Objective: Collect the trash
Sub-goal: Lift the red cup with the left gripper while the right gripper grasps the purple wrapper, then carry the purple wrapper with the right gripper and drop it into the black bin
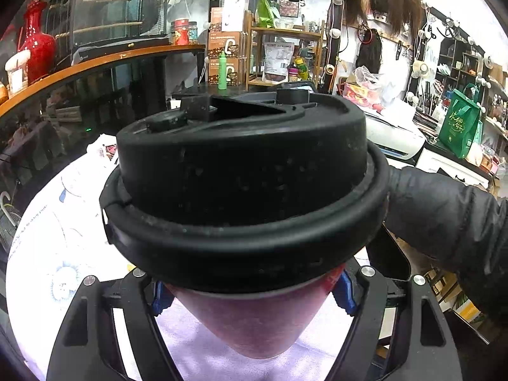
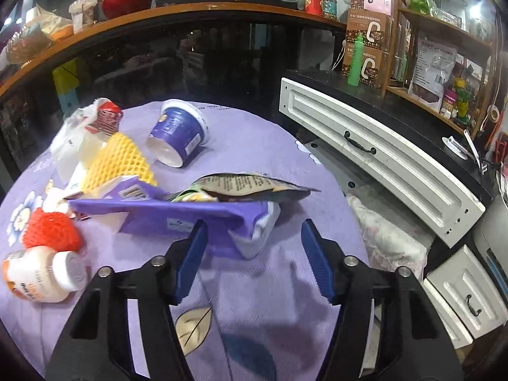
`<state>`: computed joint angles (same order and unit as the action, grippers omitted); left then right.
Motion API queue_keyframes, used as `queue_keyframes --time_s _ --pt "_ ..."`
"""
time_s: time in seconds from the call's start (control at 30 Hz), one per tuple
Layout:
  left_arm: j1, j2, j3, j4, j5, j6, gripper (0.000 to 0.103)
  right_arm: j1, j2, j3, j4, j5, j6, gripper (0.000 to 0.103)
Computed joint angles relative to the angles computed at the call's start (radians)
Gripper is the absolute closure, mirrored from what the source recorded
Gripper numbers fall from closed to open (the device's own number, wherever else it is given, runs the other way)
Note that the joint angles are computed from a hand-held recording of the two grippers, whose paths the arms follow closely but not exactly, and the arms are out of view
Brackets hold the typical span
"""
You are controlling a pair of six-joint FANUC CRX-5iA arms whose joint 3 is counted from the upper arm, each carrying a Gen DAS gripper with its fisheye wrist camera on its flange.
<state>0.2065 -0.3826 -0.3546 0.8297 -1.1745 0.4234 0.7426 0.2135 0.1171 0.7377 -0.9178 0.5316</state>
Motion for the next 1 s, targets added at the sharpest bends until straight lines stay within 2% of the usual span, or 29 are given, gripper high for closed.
queue_keyframes --time_s 0.03,0.07,0.17,0.43,0.67,0.77,0.93,1.0 --pt "0.003 -0.001 -0.004 0.002 -0.002 -0.003 0.027 -0.002 0.001 -0.004 -0.003 0.01 0.001 0.067" --pt "0.005 0.0 -0.006 0.002 -0.004 -0.005 0.027 -0.004 0.003 -0.001 -0.013 0.011 0.005 0.081" --pt "0.006 0.007 -0.006 -0.001 -0.007 -0.005 0.027 -0.008 -0.011 -0.022 -0.029 0.027 -0.028 0.087" --pt "0.001 -0.016 -0.024 0.008 -0.002 0.004 0.027 0.034 -0.111 -0.133 0.001 0.064 -0.136 0.092" --pt "0.011 -0.043 -0.044 0.019 -0.023 0.011 0.027 0.125 -0.267 -0.294 0.079 0.047 -0.27 0.093" --pt "0.0 -0.063 -0.055 0.026 -0.033 0.015 0.027 0.182 -0.358 -0.379 0.14 0.001 -0.338 0.093" --pt "-0.06 -0.082 -0.064 0.036 -0.036 0.038 0.027 0.293 -0.521 -0.505 0.204 -0.15 -0.434 0.093" --pt "-0.105 -0.084 -0.065 0.039 -0.033 0.051 0.027 0.356 -0.581 -0.55 0.232 -0.262 -0.46 0.093"
